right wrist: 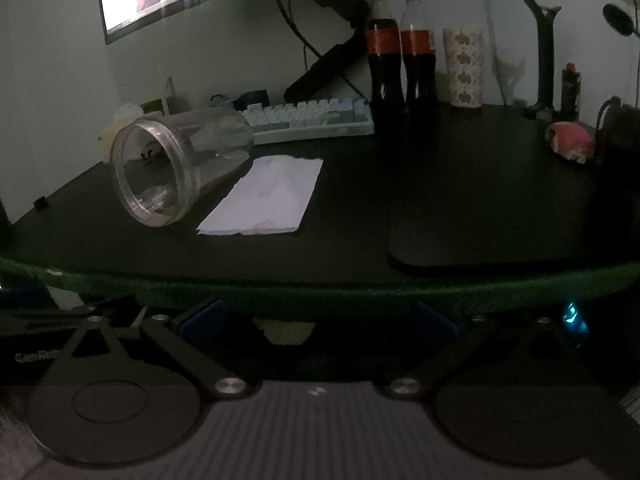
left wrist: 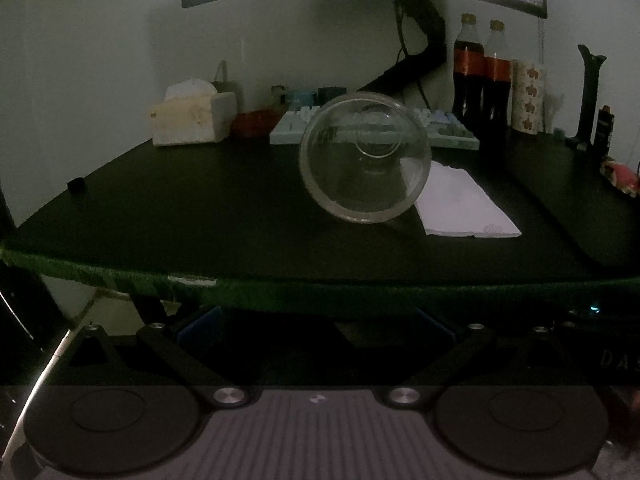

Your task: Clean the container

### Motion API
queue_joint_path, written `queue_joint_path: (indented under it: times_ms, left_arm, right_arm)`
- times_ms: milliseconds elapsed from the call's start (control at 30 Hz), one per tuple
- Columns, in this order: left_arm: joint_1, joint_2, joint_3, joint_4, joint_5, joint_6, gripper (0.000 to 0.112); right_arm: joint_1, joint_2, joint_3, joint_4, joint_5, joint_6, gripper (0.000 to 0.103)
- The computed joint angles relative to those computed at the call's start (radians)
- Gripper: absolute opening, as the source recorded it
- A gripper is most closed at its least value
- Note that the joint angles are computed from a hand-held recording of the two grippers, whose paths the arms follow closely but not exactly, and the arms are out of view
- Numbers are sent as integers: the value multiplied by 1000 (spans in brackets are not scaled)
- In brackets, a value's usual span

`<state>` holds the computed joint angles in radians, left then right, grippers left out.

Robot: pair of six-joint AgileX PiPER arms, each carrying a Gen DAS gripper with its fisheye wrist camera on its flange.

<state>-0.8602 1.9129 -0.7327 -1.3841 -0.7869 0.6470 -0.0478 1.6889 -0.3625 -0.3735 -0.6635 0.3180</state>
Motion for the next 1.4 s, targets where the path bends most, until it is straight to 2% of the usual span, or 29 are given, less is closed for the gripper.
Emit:
queue_joint_path:
  times_ms: [133,233,267,367,467,533,700,800,1000,1200,1400]
  left_arm:
    - [35,-42,18,51,49,23,103]
    - [83,-74,19,78,91,85,103]
    - [105,-83,23,109,100,83,103]
    - [168,-104,17,175,143,109,103]
    - [231,-106,-10,200,221,189,103]
    - [258,-109,-10,249,248,196,103]
    - [348,-118,-14,439,336,95,103]
    - [403,-109,-26,567,400,11,103]
    - [469,-86,-35,766,431,-155,103]
    - [503,-83,-55,856,479,-225,103]
    - [488,-81,-70,753,493,-157,103]
  right_arm:
    - [43,-49,-10,98,45,-59,103]
    - [78,-80,-92,85,201,4,103]
    - [100,-90,-112,122,234,-13,103]
    - [190,-104,-163,389,288,-224,103]
    - [242,-106,-231,543,383,-338,103]
    - [273,-109,-246,644,389,-402,103]
    - [331,-57,-290,836,394,-589,103]
    - [330,-37,-300,848,406,-571,103]
    - [338,-36,-292,950,386,-635,103]
    - [351,-48,-282,1012,374,-698,103]
    - [315,-45,-280,897,391,-595,103]
